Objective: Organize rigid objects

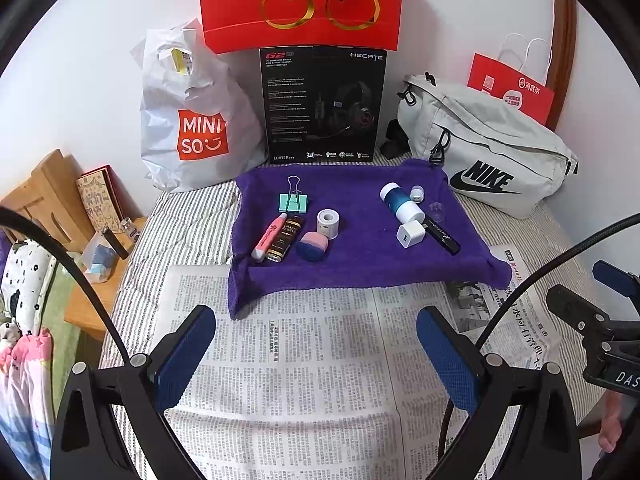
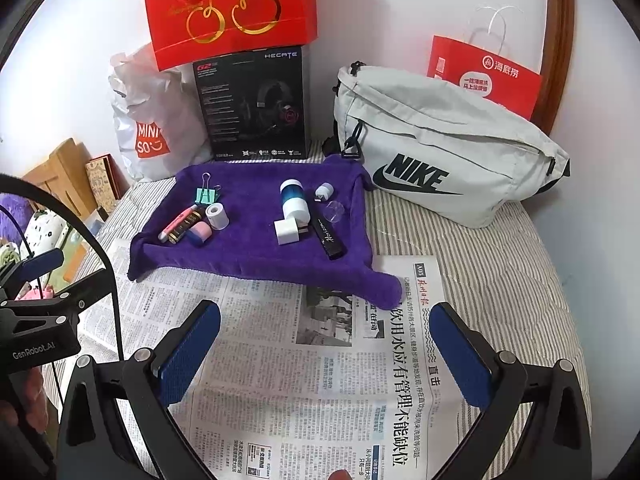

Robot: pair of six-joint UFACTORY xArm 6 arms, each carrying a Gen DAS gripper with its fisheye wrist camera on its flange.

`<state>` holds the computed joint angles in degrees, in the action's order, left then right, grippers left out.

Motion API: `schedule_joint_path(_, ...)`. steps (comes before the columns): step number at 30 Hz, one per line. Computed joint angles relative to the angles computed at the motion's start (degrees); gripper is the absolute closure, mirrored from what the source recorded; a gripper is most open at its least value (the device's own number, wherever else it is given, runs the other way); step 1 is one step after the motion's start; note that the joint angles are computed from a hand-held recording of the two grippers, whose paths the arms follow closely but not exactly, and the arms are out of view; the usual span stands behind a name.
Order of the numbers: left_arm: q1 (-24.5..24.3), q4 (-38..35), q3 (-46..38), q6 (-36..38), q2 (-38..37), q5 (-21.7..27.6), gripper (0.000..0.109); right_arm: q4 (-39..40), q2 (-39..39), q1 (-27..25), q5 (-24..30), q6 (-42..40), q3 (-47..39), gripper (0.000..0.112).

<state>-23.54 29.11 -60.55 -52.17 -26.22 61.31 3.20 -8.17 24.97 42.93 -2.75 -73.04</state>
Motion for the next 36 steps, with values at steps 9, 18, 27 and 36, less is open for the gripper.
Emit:
schedule_joint_path(9,0.02,-0.15,-0.11,0.25,0.02,-0.03,0.007,-0.13,-0.18,-0.09,0.06,0.28,0.03,0.010)
schedule_joint_path(18,0.33,-0.44,-0.05,0.79,-0.20,-0.20,0.007,-0.25,-0.13,-0.30,0.35,0.38,-0.22,0.010)
schedule_joint_path(27,0.61,-1.01,-0.18,1.20,-0.29,-0.23,0.007,-0.61,0.08,-0.31,0.67,0.62,-0.52,0.010)
schedule_joint_path(36,0.15,-0.02,0.29,0.53,-0.42,-0.70,0.007,-0.77,-0.02,-0.40,0.44,0.87,-0.32,0.010)
